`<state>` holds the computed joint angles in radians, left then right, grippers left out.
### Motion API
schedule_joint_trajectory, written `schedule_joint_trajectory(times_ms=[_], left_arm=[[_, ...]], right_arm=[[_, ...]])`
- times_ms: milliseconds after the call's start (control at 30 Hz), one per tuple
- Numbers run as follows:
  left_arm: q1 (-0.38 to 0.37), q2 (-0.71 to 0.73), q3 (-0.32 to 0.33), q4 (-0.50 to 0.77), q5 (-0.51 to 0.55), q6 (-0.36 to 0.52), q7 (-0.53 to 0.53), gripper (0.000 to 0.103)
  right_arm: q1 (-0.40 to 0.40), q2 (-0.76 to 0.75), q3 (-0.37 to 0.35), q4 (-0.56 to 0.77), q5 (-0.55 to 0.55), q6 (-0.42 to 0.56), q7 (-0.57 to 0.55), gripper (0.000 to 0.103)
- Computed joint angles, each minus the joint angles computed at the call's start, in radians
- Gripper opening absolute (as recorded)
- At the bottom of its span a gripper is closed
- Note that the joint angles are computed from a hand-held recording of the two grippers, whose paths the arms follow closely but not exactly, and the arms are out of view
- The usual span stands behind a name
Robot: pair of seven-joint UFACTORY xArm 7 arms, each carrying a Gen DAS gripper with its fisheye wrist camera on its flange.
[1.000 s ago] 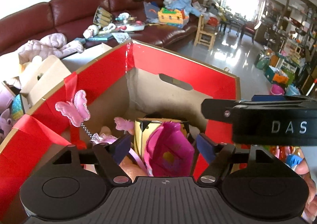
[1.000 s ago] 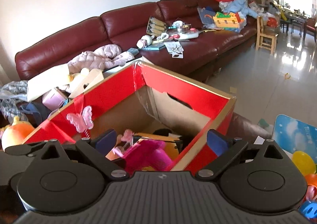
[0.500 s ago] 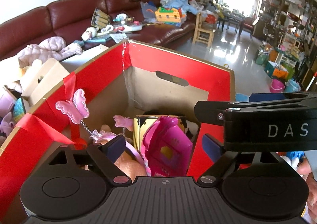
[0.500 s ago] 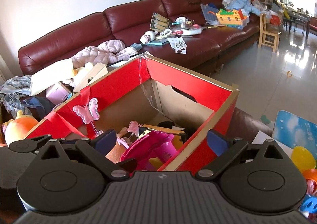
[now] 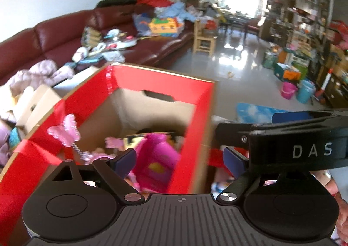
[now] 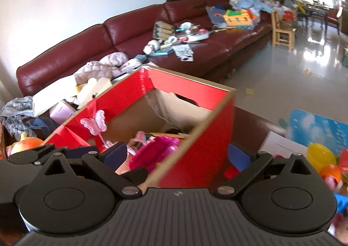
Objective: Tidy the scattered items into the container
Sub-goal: 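Move both grippers back to the toy pile toward the grey plush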
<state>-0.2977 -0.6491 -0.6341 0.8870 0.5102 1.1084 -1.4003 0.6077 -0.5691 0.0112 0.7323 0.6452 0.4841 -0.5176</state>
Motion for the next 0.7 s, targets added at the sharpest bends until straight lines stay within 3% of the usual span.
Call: schedule_joint_trajectory(times_ms=[133,400,533,700], left_arm=[[0.008,0.118,-0.057,0.073,0.044,-0.038,-0.003,0.096],[-0.039,0.451,-0.142,0.232,0.205,-0.090,-0.088,0.097],[-0.097,0.596,-0.152,0.314,0.288,-0.079,-0.100,0.097],[-0.198,0.752,-0.129,0.412,0.367,-0.063,-0.100,0.097]], right_arm=[[-0.053,-0.097,-0.042,-0.073,-0.028,0.042,0.010,0.100],[-0.259,-0.248,-0.131,-0.175,-0.181,0.187,0.045,0.100],[-0.382,-0.305,-0.200,-0.200,-0.253,0.248,0.014,0.100],[-0.573,-0.299,-0.272,-0.211,-0.354,0.245,-0.021,0.100]])
